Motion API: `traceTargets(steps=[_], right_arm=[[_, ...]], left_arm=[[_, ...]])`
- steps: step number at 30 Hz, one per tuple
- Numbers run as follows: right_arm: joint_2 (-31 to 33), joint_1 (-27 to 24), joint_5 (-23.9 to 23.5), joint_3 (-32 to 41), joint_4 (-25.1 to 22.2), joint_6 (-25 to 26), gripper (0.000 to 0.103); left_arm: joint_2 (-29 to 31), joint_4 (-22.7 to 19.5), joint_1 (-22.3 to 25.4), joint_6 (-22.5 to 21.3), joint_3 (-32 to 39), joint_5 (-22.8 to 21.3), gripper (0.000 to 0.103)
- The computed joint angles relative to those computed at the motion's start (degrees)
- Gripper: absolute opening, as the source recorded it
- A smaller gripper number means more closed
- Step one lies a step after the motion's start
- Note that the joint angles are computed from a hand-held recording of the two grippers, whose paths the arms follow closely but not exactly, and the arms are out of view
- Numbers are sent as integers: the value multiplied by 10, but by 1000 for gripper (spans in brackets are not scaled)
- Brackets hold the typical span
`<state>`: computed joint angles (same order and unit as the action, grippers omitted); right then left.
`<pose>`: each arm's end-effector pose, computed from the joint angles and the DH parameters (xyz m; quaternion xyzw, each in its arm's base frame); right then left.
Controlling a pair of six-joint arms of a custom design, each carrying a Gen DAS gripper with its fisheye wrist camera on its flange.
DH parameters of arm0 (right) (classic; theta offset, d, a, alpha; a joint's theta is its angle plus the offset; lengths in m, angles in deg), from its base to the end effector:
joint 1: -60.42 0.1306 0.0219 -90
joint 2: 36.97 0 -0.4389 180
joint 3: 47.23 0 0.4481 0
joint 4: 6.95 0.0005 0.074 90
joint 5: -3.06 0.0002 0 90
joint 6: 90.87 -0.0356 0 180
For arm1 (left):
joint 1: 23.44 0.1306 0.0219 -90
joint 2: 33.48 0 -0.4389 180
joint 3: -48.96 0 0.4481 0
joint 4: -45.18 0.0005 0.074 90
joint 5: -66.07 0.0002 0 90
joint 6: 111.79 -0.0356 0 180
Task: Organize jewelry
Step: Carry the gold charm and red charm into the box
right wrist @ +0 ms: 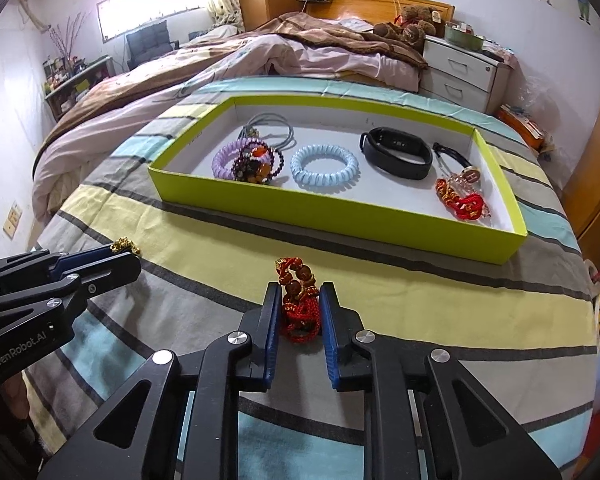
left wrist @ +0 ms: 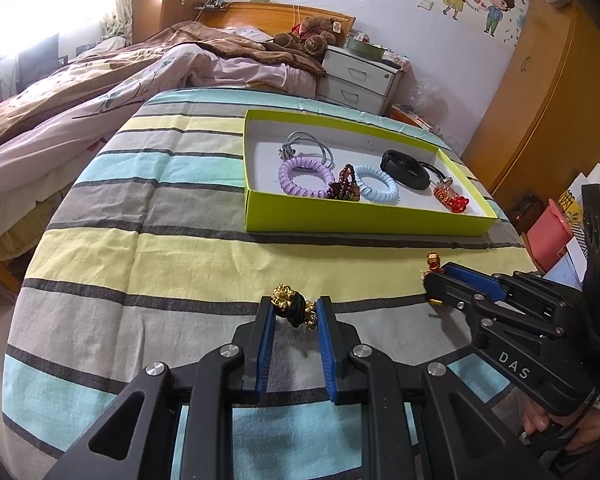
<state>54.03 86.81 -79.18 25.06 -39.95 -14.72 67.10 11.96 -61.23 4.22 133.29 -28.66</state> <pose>0.4695 0.2271 0.3398 -0.0809 0.9393 0.0525 0.3292 0.4786 -0.3680 0.3533 0.0820 0.9338 -0.1500 0.3143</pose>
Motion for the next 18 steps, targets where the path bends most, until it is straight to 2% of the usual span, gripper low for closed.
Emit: traceTargets(steps=[7, 18], right_arm=[[-17, -7, -12, -13, 14, -16, 20], [-40, -15, -15, -15, 34, -14, 20]], left_arm=[[-1, -2, -4, -3, 2, -4, 21], [-1, -2, -5, -21, 28, -14, 21]])
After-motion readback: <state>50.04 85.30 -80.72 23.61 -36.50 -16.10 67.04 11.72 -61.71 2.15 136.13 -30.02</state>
